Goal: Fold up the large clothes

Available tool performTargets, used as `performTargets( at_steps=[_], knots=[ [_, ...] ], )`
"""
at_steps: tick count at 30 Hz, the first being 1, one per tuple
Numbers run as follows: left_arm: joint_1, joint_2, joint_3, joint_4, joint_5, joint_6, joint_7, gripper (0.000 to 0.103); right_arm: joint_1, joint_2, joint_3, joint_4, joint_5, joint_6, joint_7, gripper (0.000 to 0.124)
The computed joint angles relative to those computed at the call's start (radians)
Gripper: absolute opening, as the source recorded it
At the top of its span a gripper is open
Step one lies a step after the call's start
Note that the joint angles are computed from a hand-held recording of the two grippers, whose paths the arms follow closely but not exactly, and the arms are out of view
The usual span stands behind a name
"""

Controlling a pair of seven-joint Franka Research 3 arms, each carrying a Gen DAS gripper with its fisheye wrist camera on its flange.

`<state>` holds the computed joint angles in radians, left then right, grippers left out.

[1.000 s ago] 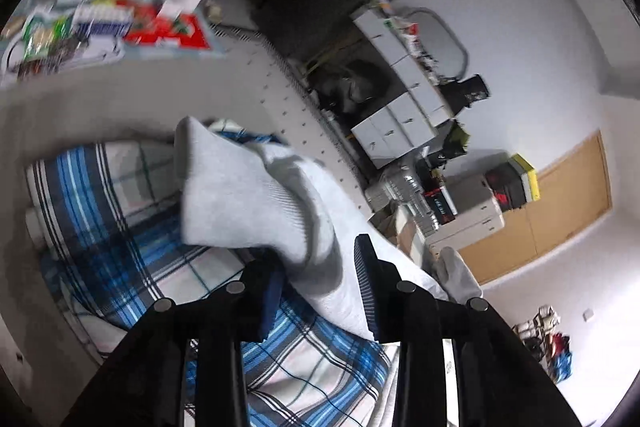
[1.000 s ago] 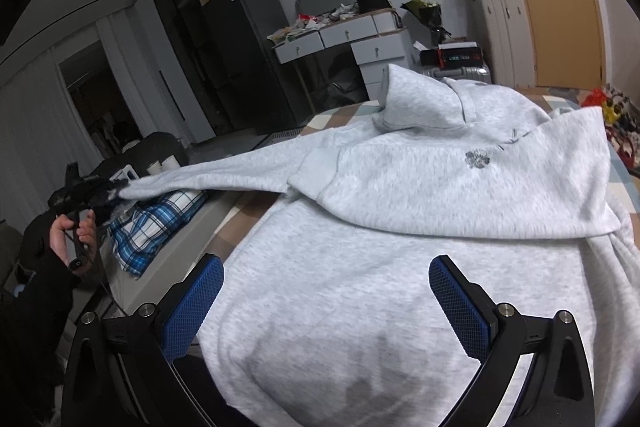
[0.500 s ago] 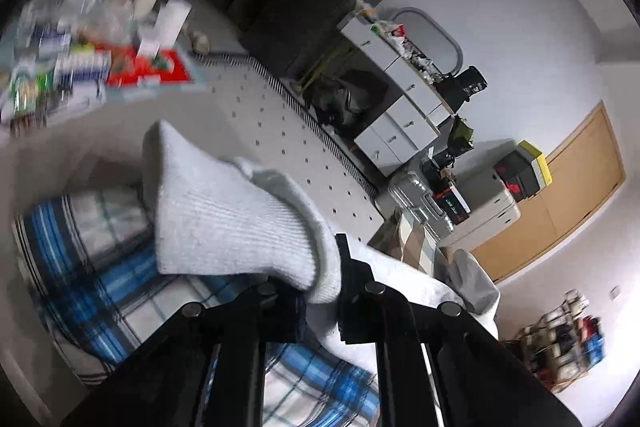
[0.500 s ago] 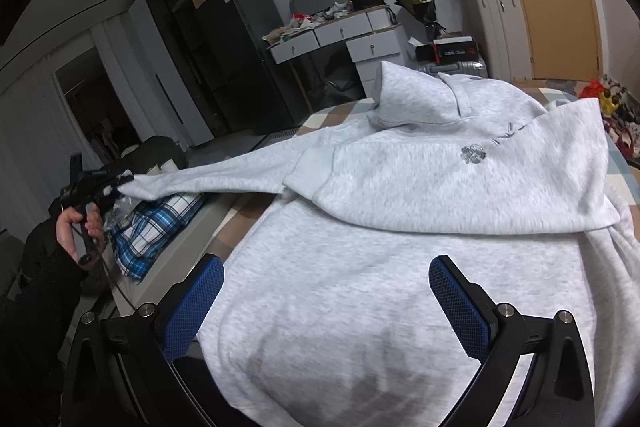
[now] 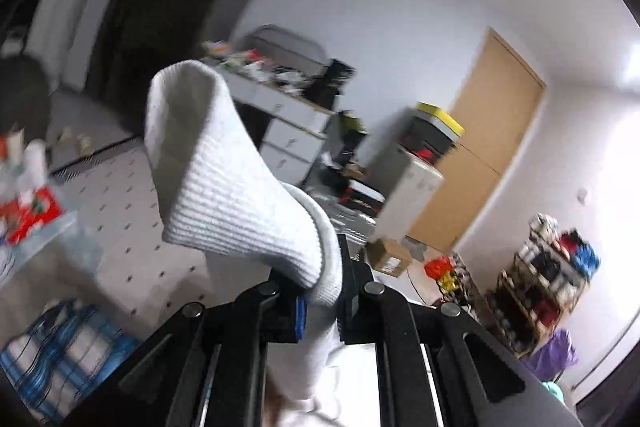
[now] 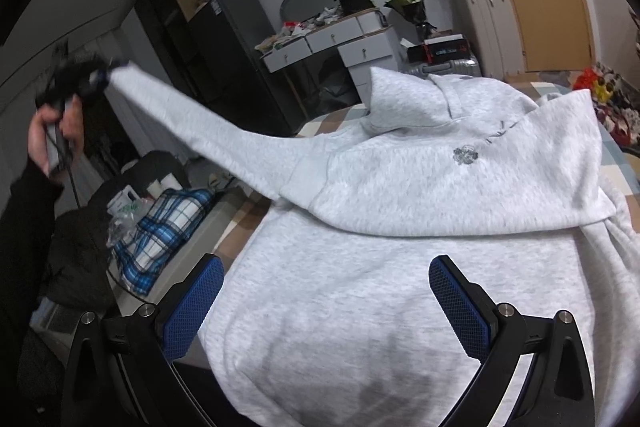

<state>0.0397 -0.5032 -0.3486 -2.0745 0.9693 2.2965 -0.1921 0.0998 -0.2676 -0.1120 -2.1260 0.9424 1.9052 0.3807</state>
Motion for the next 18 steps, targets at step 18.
performTargets(
  at_steps=[18],
  knots=[
    [-0.242,0.837,0.013,0.692,-0.211,0.263,0.573,0.006,-0.121,0.226,-0.019,0.208,-0.01,0.068,0.508,0.103]
  ],
)
